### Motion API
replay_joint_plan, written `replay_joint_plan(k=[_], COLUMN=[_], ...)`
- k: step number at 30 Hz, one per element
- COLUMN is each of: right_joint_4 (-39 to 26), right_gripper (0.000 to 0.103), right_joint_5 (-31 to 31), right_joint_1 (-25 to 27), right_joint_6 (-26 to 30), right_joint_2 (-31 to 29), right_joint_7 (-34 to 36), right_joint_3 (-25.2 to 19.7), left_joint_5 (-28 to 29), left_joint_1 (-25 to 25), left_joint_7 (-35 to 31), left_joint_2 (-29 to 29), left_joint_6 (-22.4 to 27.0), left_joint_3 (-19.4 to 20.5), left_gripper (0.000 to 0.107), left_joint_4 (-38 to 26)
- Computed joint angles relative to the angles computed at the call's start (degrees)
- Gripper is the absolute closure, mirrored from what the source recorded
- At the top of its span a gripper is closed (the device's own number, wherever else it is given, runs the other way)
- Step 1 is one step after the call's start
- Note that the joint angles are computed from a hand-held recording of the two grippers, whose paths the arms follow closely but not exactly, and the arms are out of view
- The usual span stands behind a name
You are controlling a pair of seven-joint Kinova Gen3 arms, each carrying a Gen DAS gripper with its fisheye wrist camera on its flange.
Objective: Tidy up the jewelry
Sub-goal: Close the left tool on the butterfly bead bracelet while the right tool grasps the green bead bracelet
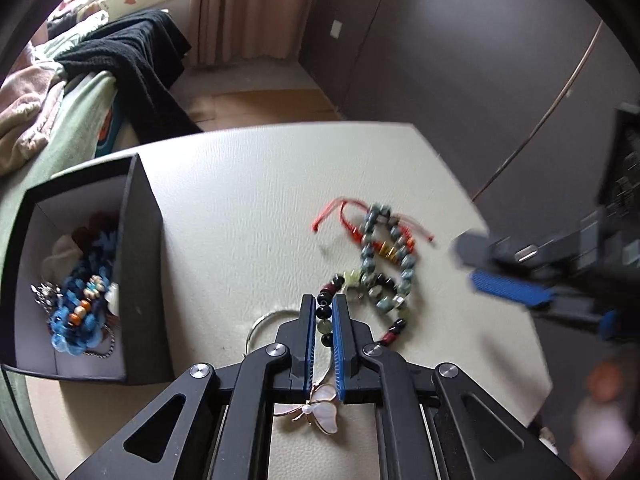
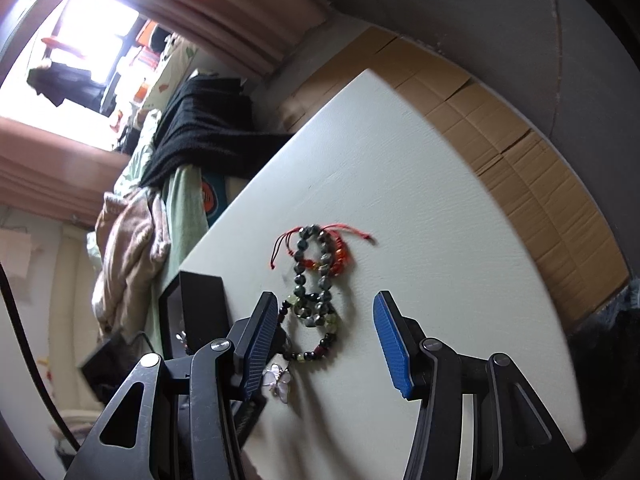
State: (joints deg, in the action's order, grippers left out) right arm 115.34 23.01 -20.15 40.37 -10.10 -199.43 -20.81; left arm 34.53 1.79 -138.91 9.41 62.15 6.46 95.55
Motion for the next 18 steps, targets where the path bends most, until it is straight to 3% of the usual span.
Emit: replay_joint_plan(k=[10, 13, 18], right_joint_4=[-3.5, -4.2, -8.1], right_gripper=[0.053, 0.058, 0.061], right_joint_5=[1.6, 1.4, 3.7], right_joint_1=[-3.8, -5.0, -8.0], right_joint_6=[0.9, 0.6, 6.3], right_joint_2=[7.3, 8.9, 11.7], right_joint_7=[2.4, 3.8, 4.1], right_joint_3=[3.7, 5.5, 6.8], left_joint_5=[6.2, 7.7, 11.3], left_joint_1=[-4.0, -5.2, -8.5], left_joint_7=[-2.5, -2.9, -4.0], left_joint_2=[0.2, 0.6, 1.3], left_joint_6=[6.3, 7.8, 10.9], left_joint_3=[-1.3, -1.8, -2.7], left_gripper=[0.1, 0.1, 0.1], left_joint_4=[-3.1, -4.1, -5.4])
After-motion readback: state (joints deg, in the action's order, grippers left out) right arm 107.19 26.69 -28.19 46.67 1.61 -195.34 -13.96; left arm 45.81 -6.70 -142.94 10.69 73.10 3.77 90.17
